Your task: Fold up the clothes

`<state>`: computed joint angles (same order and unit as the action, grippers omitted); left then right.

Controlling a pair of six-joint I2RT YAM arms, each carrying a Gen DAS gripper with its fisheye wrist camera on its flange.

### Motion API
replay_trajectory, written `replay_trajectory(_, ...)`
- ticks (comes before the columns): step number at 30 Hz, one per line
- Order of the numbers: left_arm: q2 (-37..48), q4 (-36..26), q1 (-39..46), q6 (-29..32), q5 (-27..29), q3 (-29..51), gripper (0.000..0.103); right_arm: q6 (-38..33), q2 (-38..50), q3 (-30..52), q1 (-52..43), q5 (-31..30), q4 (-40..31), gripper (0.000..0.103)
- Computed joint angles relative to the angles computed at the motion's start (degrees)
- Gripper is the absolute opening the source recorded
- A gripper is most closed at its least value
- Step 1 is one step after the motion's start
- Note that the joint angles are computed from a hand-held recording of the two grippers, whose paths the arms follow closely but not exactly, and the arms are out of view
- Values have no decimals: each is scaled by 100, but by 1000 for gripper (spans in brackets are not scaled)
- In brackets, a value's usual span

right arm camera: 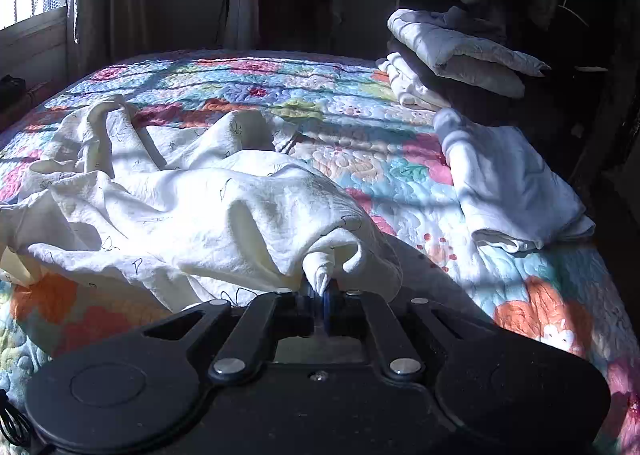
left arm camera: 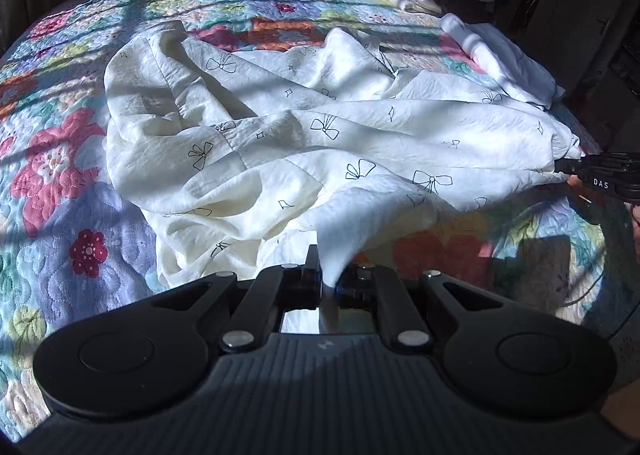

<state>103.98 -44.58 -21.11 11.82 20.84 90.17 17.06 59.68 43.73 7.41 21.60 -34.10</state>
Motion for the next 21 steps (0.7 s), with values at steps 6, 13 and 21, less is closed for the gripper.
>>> replay_trajectory(6, 6, -283, 130, 35, -58, -105, 17, 619, 336, -180, 37, -27, -463, 14)
replay_trajectory(13, -552, -163, 1020, -342, 486, -299, 56, 437, 508, 1113, 1662, 1260, -1073, 59)
replay_trajectory(21, -343, -84, 1787, -767, 691, -499, 58, -508, 1367, 1594, 1858, -1113, 434, 59)
